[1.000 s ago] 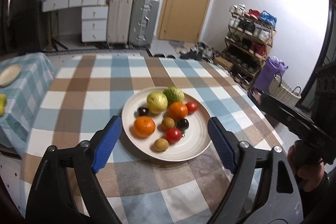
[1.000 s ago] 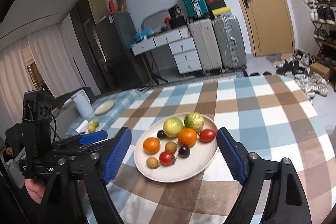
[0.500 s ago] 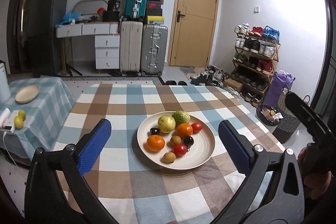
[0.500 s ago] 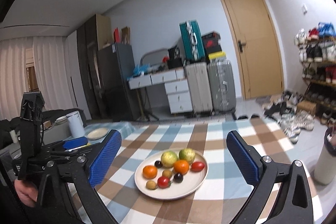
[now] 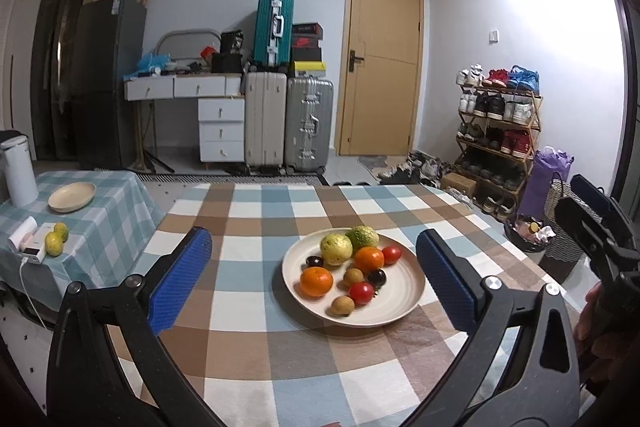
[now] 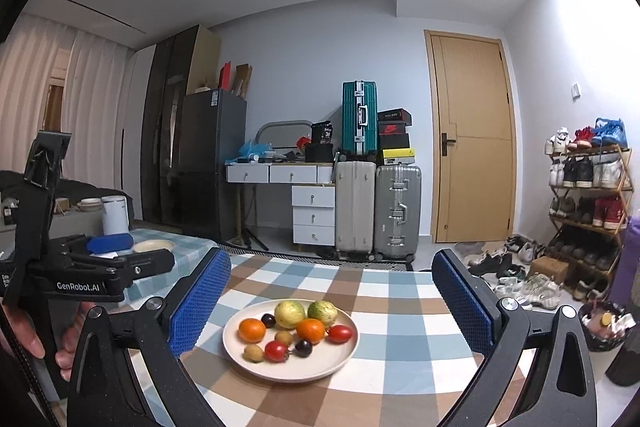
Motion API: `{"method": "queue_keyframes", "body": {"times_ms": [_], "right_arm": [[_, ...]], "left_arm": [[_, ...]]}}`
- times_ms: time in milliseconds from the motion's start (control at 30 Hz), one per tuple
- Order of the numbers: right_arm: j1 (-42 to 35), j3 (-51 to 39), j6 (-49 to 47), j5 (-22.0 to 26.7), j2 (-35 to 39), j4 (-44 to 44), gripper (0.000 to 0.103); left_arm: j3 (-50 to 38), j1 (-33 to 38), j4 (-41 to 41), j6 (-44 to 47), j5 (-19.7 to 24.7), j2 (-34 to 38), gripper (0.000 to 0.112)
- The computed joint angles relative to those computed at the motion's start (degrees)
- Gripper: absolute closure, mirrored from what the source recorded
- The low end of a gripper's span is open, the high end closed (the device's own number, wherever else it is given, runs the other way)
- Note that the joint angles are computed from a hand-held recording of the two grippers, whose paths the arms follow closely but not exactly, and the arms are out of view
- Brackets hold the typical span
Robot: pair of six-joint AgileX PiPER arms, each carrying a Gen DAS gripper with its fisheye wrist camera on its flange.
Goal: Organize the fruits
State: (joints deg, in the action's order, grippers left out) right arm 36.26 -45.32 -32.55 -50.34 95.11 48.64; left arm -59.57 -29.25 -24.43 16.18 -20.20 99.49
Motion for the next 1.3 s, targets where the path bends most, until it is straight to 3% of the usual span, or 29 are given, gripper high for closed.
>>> {"method": "queue_keyframes", "body": {"times_ms": [233,433,633,900,1067,1200,1300], "right_arm": [[1.20,3.10,0.73,-3.26,0.40,-1.40,0.000],[0.08,4.73,4.65,-2.35,1.57,-3.80,0.000],[-0.33,2.53,0.99,0.66,3.44,0.38,0.000],[-2.94,2.98,7.09,1.62,6.28,-3.15,0.000],[-4.77,1.75,7.99,5.20,7.07,-3.92,0.000],[-6.94,-1.38,5.22,11.36,8.16,-1.13,0.000],[-7.05,-1.96,5.08,11.78,8.73,-1.04,0.000]], "left_arm": [[4.71,-0.15,2.84,-2.36,-7.14,-0.44,0.010],[6.29,1.11,8.16,-6.22,-12.65,2.80,0.010],[3.84,2.12,6.53,-6.10,-13.31,7.38,0.010],[2.66,0.81,3.22,-0.89,-16.14,11.68,0.010],[-0.59,2.16,3.16,-1.96,-11.34,13.57,0.010],[-1.02,2.15,2.91,-1.53,-11.47,14.14,0.010],[-1.31,2.13,3.40,-1.84,-11.32,14.32,0.010]]}}
